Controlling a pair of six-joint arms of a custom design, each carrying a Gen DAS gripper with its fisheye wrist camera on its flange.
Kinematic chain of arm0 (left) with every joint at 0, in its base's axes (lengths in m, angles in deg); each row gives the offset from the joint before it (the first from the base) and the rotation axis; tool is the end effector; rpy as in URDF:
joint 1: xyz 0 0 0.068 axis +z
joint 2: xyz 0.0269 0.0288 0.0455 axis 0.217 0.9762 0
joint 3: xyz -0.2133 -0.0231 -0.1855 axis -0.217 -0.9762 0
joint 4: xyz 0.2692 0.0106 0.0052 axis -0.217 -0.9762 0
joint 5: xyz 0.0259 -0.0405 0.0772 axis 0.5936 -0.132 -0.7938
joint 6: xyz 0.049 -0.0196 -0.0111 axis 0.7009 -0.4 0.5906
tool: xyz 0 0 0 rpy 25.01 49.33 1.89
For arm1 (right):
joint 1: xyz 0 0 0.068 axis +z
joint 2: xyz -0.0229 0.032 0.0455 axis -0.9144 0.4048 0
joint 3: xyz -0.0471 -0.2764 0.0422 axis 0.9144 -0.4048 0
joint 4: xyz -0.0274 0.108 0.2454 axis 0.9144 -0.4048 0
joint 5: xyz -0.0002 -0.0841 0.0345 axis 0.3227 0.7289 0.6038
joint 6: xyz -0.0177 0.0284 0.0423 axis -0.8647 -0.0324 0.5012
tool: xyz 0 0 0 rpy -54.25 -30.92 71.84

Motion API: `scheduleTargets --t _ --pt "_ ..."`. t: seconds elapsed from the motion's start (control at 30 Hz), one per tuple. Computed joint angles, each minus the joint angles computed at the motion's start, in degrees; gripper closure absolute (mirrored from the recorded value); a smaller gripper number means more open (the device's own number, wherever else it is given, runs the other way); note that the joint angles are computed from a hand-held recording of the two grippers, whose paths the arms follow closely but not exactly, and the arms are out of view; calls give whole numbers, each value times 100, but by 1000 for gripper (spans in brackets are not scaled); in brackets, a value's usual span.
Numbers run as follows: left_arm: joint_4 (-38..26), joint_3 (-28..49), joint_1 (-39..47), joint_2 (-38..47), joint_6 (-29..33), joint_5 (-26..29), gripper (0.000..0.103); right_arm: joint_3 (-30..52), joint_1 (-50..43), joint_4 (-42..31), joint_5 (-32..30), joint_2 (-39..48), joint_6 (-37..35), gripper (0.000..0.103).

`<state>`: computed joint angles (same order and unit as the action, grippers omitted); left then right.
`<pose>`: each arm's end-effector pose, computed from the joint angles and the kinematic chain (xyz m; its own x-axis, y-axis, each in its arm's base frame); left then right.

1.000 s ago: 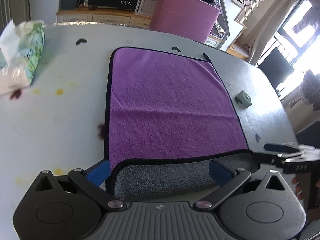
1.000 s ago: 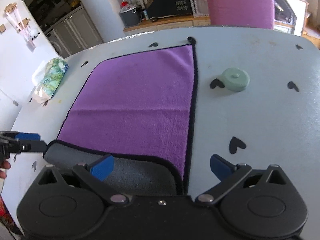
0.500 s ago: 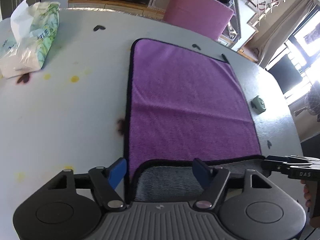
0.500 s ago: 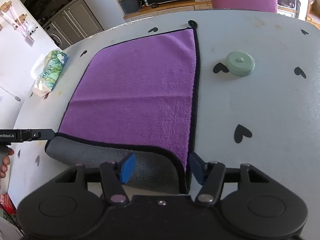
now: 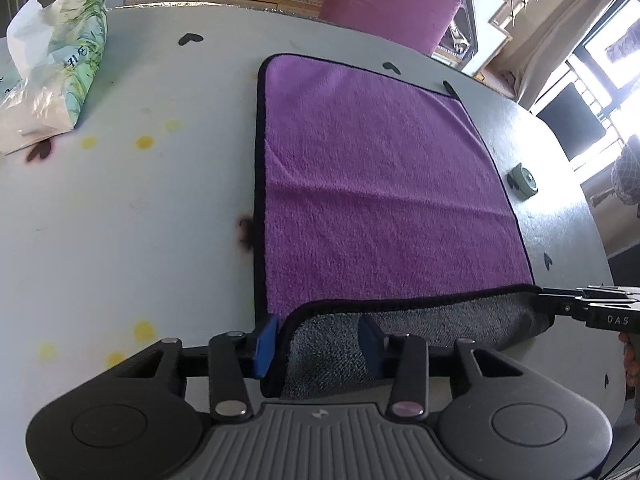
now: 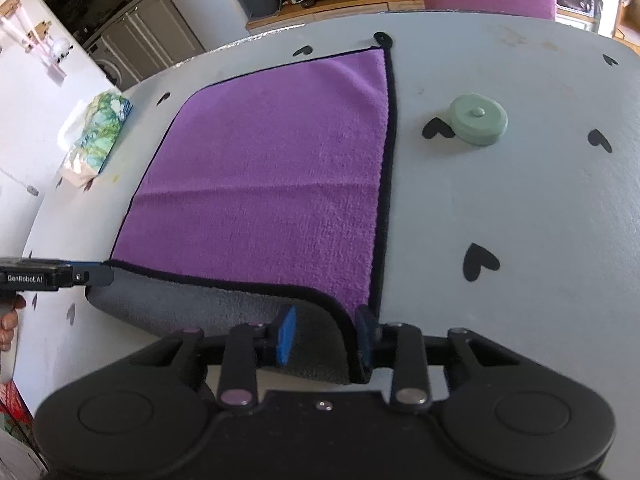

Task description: Fold towel

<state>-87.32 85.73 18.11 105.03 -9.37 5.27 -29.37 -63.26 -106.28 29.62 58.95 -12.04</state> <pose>0.1798 0.0058 0.1761 -0.9301 -0.0867 -0.3570 0.0278 0.9524 -0.3035 0.2040 0.0232 0.1888 -0.9062 -0.1139 -0.4071 -0.2537 0.9169 0.3082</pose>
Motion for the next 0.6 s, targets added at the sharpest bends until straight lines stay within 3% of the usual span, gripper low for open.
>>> scheduleTargets --t 0.47,0.6 --pt "-223 66 -25 66 417 -162 74 37 85 -263 133 60 -289 77" --pt "-342 91 -127 29 586 -330 77 38 102 -310 186 41 -341 82"
